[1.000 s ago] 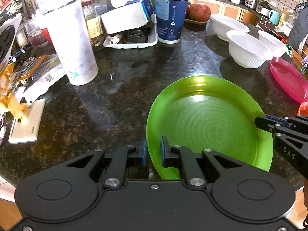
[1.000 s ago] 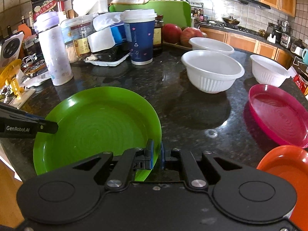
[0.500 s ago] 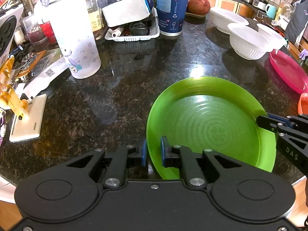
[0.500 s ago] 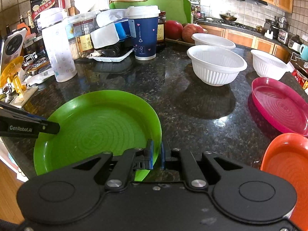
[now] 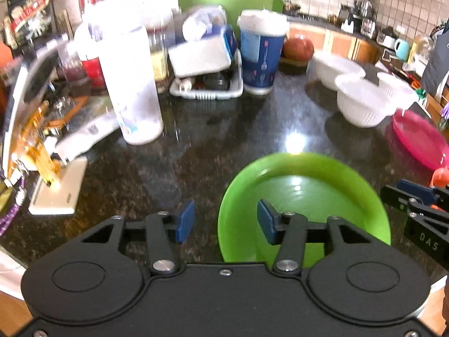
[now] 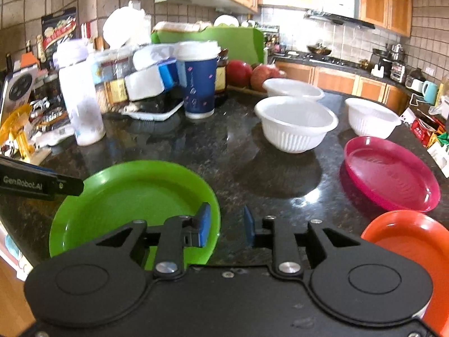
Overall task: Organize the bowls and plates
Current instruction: 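Lower the green plate onto the counter and open the left gripper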
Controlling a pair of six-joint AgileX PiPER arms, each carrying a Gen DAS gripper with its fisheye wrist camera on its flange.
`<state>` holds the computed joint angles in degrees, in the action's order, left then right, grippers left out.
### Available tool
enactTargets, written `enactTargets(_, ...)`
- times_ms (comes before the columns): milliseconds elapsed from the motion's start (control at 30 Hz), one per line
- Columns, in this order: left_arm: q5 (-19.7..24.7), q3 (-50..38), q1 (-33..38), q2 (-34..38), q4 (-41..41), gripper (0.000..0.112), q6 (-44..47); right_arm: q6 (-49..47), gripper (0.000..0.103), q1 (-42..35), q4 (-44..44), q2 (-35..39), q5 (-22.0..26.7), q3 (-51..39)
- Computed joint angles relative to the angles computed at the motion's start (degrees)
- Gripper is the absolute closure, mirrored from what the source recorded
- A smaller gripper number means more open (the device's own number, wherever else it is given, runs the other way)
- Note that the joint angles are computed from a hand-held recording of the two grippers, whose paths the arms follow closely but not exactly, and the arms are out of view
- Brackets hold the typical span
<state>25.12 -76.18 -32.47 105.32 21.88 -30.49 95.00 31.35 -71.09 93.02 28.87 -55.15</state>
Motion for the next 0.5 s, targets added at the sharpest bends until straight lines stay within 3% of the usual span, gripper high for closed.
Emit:
enactTargets(200,-1.52,0.10,-4.60,-0.73,12.62,0.043,-12.22,8.47,0.069,-0.64,-7.03,-5.56,2.20,5.34)
enactTargets(400,-1.85,-4.28,-8.63,1.42,8.75,0.040,-8.14,13.87,0.069,-5.13,-10.61,-14.66,2.10,13.61)
enactTargets(500,-2.08,-7.42,-10.81,3.23,2.03,0.041,-0.69,12.09,0.069,-8.04,-8.58,-18.75,3.42,17.02)
